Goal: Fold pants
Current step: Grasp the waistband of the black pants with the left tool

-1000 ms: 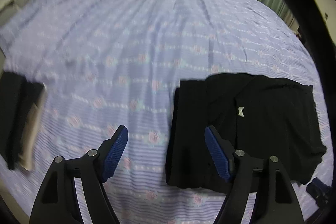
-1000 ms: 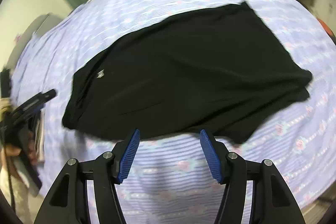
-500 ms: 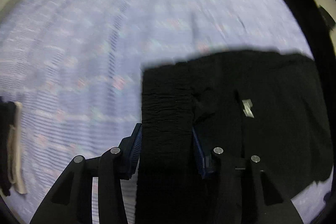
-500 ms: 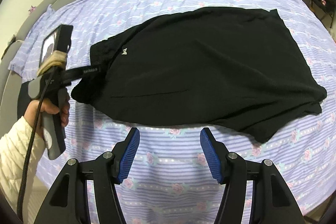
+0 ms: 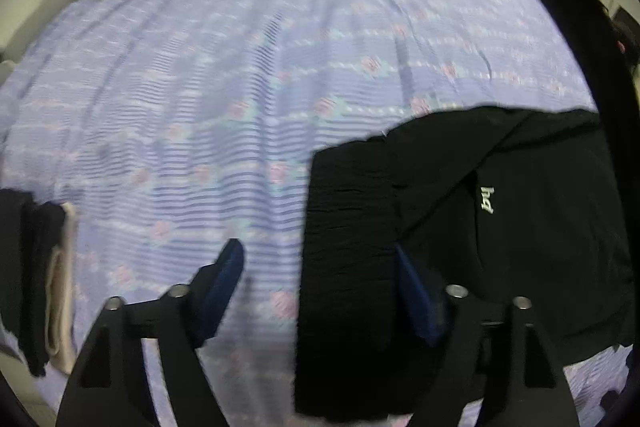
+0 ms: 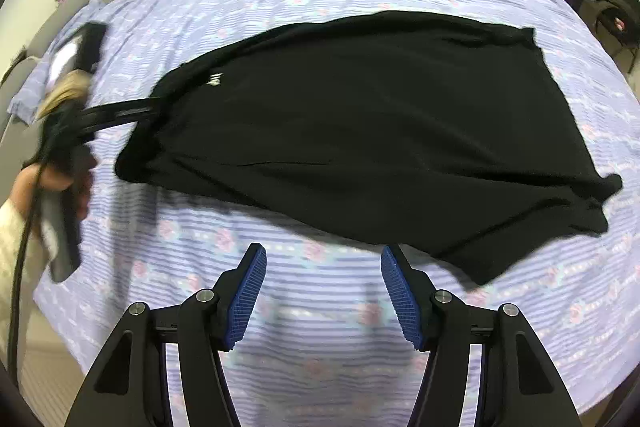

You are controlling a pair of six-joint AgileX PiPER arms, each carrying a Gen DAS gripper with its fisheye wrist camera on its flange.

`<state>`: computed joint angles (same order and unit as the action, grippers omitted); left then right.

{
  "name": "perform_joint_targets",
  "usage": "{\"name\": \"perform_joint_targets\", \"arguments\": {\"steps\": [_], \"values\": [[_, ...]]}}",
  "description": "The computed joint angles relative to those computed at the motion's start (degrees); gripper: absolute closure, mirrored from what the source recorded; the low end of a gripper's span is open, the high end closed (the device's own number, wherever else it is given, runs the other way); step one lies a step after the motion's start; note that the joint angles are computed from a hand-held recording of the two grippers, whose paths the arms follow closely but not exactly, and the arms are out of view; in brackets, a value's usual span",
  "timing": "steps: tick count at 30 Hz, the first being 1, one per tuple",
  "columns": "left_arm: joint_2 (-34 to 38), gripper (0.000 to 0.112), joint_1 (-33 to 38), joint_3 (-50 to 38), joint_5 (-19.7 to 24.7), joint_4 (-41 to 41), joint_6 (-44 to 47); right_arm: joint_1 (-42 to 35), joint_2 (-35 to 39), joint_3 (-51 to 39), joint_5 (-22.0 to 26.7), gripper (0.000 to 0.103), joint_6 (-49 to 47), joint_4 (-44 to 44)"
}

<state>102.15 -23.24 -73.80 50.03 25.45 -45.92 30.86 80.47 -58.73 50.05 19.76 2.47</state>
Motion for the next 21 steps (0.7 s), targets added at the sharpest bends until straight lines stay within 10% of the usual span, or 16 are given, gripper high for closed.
{"name": "perform_joint_targets", "arguments": {"steps": [7,21], "values": [[-13.43,0.021,-8.19,10.12,5.99,5.25,-22.50,-7.04,-6.26,3.47,0.91,0.043,0.84,-3.45],[-7.97,0.025,-3.99,22.64,-23.75,0.29,-49.94,-8.03,-6.68,9.94,-3.62,0.043,0.75,-6.49]]}}
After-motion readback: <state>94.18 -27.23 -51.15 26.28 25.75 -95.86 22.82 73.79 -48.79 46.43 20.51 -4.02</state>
